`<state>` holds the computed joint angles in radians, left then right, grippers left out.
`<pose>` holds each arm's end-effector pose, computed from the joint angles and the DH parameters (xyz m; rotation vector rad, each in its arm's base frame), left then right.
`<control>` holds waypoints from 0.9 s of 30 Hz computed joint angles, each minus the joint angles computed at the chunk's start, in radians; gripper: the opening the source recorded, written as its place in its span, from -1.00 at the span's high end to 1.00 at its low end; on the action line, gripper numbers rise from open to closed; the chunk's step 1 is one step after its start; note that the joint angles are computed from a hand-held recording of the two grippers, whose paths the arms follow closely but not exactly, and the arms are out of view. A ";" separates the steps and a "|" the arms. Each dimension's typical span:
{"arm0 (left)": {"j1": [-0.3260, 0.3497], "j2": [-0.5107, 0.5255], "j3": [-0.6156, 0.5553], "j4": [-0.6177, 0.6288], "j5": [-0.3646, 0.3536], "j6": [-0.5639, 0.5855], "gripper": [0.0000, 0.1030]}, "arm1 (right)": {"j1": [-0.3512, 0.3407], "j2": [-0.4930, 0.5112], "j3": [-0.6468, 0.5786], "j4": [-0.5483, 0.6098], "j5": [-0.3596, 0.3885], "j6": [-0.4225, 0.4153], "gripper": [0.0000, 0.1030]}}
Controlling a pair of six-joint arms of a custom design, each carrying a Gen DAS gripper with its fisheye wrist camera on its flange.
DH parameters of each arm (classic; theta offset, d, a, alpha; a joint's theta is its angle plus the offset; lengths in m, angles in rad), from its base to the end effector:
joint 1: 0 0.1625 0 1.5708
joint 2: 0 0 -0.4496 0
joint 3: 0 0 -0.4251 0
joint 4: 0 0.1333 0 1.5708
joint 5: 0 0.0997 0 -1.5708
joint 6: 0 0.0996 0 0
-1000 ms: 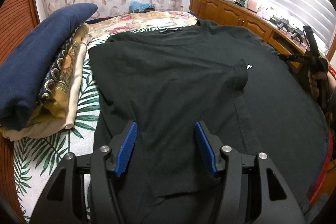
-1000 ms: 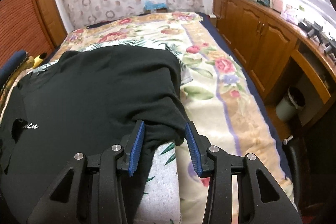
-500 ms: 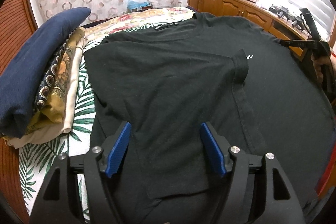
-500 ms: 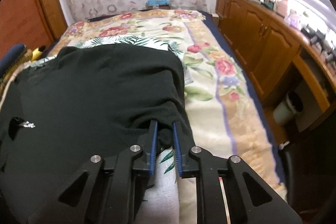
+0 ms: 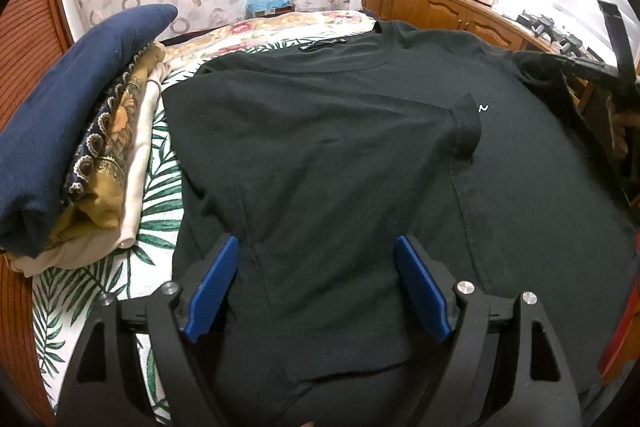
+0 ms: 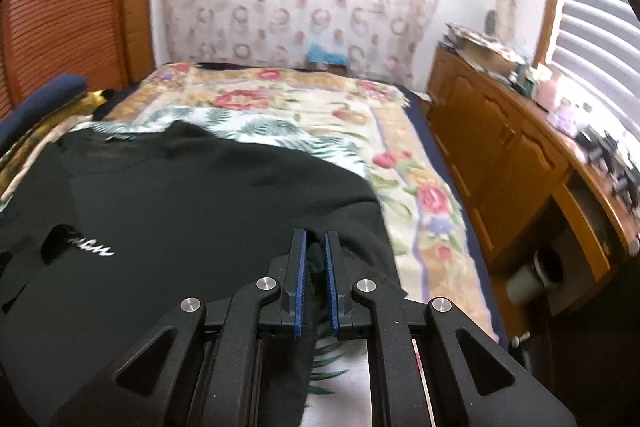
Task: Fold small clothes
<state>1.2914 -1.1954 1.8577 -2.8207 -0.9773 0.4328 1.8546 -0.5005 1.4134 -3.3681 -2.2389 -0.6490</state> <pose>0.0083 -0.6566 0.3059 0.6363 2.3553 -0.6759 0.2866 -0.7269 0.0694 0.6652 -2.1238 0.8841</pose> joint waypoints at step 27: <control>-0.023 -0.076 0.073 -0.117 -0.089 0.029 -0.59 | 0.017 -0.062 0.163 0.032 0.075 0.027 0.20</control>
